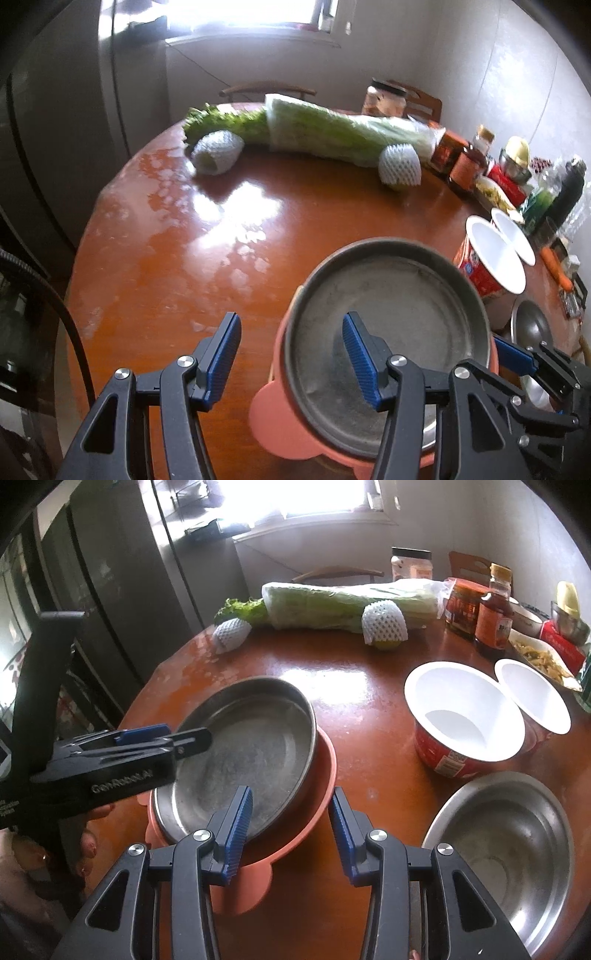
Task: Organize plates and bowls
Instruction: 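Move the left tool to the rim of the steel bowl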
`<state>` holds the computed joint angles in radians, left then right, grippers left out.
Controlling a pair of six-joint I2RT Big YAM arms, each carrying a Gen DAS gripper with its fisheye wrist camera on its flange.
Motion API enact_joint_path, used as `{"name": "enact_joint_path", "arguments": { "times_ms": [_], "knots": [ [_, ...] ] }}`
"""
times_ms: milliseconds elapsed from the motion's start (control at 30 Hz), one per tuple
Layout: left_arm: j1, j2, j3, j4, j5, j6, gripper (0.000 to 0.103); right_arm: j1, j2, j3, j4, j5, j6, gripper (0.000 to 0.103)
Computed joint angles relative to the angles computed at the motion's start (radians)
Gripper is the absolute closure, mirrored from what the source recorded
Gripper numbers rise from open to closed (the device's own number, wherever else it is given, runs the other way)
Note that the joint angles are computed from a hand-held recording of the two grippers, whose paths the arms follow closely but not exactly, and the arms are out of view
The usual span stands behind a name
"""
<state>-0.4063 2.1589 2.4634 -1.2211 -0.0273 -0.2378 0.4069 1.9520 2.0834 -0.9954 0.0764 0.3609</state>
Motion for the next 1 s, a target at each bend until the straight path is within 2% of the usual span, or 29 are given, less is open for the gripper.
{"name": "enact_joint_path", "arguments": {
  "times_ms": [133,367,633,1000],
  "knots": [
    [-0.01,-0.053,-0.056,0.053,-0.042,0.008,0.046,-0.004,-0.04,-0.044,0.048,0.029,-0.003,0.058],
    [-0.05,-0.112,-0.103,0.118,-0.041,0.0,0.046,-0.023,-0.124,-0.121,0.105,0.055,-0.006,0.058],
    [-0.123,-0.079,-0.041,0.103,-0.072,-0.017,0.046,-0.065,-0.232,-0.249,0.141,0.096,-0.022,0.058],
    [-0.209,-0.047,-0.019,0.127,-0.086,-0.026,0.043,-0.133,-0.345,-0.41,0.194,0.139,-0.071,0.057]
  ]
}}
